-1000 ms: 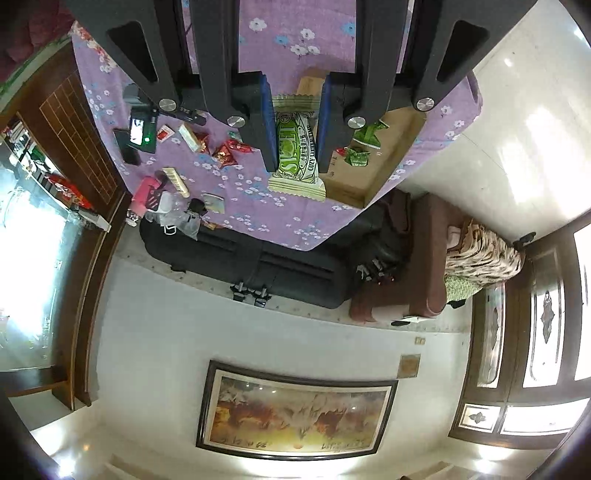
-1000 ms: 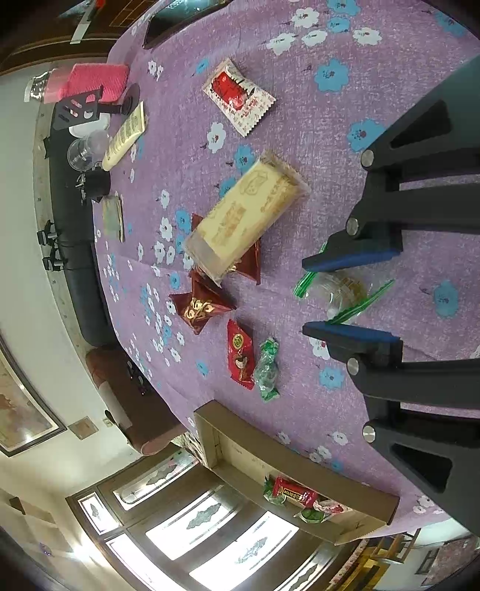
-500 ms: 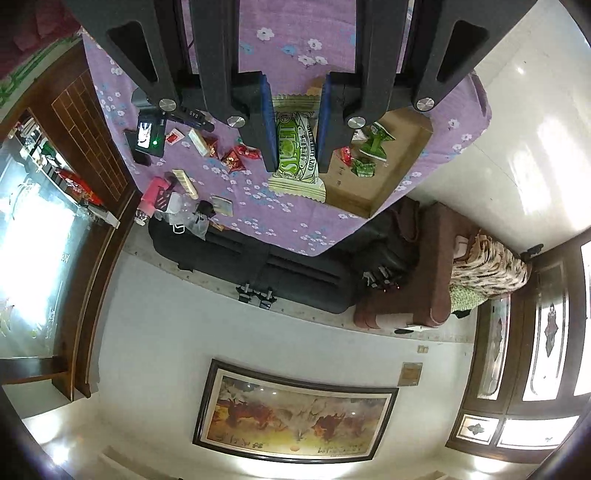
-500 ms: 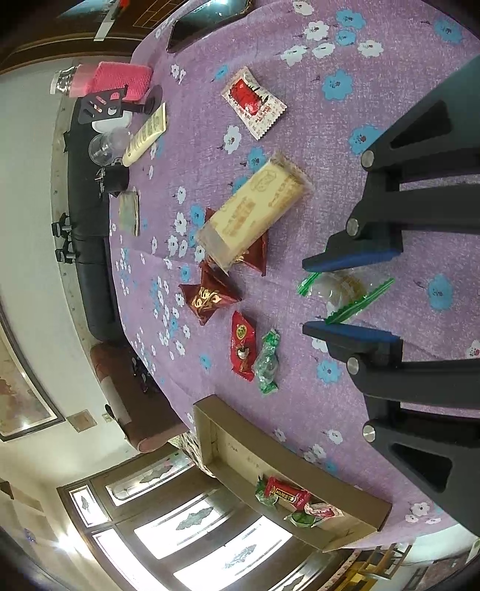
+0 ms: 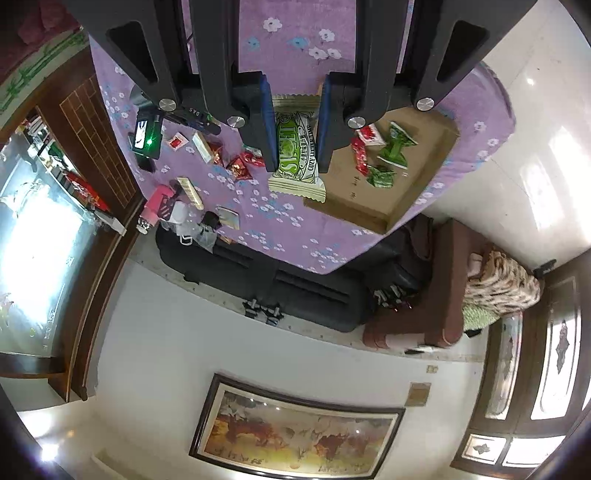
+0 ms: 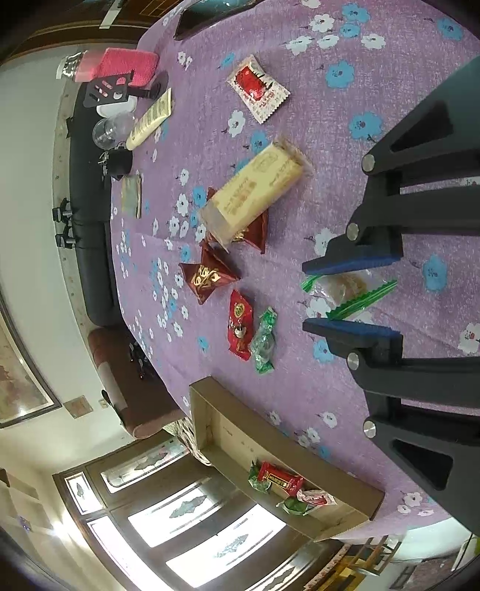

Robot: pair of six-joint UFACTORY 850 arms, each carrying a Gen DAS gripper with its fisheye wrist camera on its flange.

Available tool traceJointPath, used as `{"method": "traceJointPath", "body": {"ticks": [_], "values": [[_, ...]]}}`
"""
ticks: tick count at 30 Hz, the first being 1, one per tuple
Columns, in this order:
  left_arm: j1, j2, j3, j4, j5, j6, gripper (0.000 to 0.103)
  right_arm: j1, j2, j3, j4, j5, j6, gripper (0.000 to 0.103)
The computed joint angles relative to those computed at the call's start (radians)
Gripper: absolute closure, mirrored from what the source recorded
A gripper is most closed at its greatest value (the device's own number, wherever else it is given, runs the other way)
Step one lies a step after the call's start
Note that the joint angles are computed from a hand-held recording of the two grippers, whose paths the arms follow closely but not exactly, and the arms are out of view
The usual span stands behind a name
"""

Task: Organize snacks
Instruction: 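Carry the green-white candy and clear zip bag over the cardboard tray and release both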

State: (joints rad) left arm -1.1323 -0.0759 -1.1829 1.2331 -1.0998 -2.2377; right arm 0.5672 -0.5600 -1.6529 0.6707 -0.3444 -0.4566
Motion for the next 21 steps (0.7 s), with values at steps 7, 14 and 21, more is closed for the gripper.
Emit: {"method": "traceJointPath", "body": {"ticks": [7,14,21], "values": [[0.146,-0.008,0.059,0.168,0.308,-0.103,0.083,-0.005,0.039,0.036,0.213,-0.003,-0.193,0.103],[0.288,-0.055,0.079,0.398,0.581,-0.302,0.083,-0.017,0.017,0.009,0.155,-0.018,-0.071,0.084],[0.332,-0.049,0.138,0.458,0.641,-0.382,0.083,-0.013,-0.070,-0.110,-0.085,-0.121,0.187,0.063]]}}
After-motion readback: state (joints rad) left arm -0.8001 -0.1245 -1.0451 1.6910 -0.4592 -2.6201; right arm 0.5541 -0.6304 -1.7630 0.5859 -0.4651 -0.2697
